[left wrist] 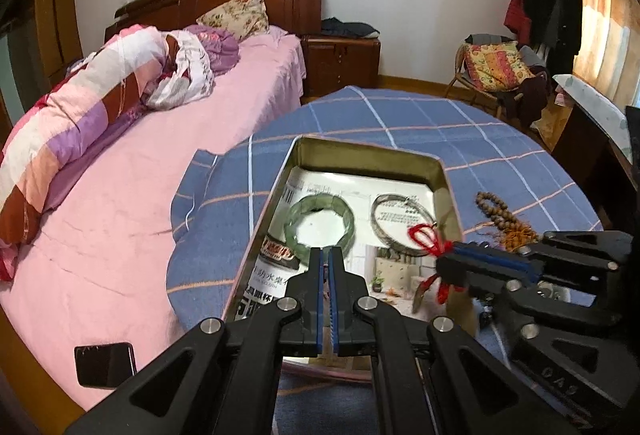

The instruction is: Organize jewelry

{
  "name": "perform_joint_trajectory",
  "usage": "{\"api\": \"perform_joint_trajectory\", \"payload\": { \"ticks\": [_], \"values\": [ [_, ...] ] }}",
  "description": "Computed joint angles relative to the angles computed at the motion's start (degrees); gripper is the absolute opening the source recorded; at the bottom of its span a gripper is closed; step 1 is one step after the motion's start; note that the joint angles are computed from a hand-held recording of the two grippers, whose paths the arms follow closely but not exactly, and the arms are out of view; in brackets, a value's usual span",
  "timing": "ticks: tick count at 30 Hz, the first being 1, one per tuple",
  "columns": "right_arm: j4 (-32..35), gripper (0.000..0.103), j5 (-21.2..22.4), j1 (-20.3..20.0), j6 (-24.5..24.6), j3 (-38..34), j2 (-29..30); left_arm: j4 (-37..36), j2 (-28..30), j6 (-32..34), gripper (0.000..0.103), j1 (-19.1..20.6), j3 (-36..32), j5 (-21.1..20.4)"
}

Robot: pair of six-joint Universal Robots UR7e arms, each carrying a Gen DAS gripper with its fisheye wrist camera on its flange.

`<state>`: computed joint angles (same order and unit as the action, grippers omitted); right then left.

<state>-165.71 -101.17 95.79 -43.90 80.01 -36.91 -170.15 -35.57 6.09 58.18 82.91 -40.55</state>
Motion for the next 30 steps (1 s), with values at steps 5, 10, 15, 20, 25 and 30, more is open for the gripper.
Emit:
{"api": "perform_joint_trajectory", "payload": {
  "ticks": [5, 10, 15, 20, 25, 30],
  "values": [
    [0.2, 0.007, -0.6, -0.1, 0.0, -0.4, 0.3, 0.3, 0.0, -0.1, 0.001, 0.2, 0.0, 0.0],
    [0.3, 0.008, -1.2, -0.1, -0.1, -0.5, 0.5, 0.6, 0.0, 0.0, 0.002, 0.3, 0.0, -0.4],
    [0.2, 0.009, -1.8, -0.1, -0.2, -0.8, 0.8, 2.1, 0.0, -1.2, 0.002, 0.5, -0.3, -0.8],
    [0.6, 0.01, -1.9, -0.1, 0.1, -1.1, 0.9, 2.9, 0.1, -1.4, 0.003, 0.5, -0.7, -0.4],
    [0.2, 0.022, -2.4, 0.0, -0.1, -0.9, 0.9, 1.3, 0.5, -0.3, 0.039, 0.0, -0.6, 0.5],
    [-1.0, 0.04, -1.7, -0.3, 0.1, -0.2, 0.3, -3.0, 0.6, 2.6, 0.061, -0.4, -0.1, 1.3]
  ]
}}
